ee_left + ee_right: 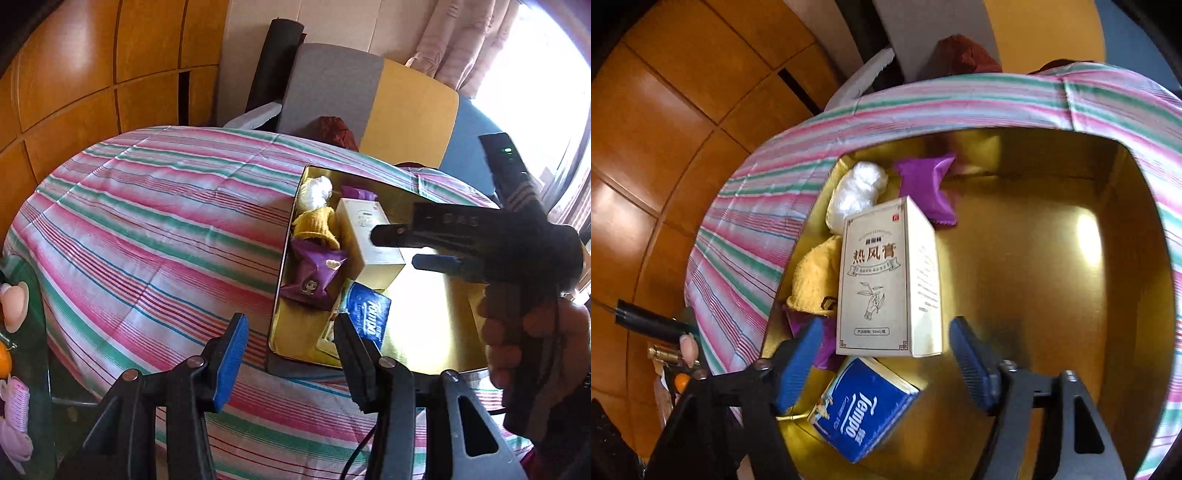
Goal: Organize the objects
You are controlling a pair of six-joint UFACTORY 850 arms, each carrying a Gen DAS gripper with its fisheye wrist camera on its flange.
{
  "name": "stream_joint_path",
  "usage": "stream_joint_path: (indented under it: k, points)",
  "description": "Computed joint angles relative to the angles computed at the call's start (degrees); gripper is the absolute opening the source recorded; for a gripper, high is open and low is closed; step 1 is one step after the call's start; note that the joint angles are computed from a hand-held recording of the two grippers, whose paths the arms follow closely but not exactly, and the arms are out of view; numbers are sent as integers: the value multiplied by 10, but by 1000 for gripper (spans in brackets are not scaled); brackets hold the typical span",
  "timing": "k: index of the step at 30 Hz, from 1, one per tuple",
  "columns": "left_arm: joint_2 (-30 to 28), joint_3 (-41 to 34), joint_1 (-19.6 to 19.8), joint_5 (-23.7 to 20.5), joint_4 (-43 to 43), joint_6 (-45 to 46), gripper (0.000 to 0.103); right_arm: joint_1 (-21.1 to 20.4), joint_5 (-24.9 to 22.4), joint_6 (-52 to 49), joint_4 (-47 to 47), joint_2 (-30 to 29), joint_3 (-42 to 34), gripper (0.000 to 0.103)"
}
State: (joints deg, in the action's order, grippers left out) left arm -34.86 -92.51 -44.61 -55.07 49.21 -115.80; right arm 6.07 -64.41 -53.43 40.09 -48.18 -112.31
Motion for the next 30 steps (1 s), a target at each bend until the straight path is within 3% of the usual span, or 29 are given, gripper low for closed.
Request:
stream_joint_path:
  k: [5, 8, 17, 24, 30]
  points:
    - [-7, -13, -3, -5, -1, 10, 48, -17, 36, -62, 1, 41, 40, 77]
    - [-21, -36, -1, -8, -7, 29, 48, -10, 92, -70, -36, 65, 60, 77]
    - [-61, -107, -6, -34, -3, 80, 49, -50, 242, -188, 37, 124, 132, 84]
    - [-79, -132, -2, -11, -39, 104, 49, -99, 250, -187, 5, 86, 94, 86]
    - [-98, -167, -3, -6, -54, 145, 49, -137, 232, -113, -58, 8, -18, 86]
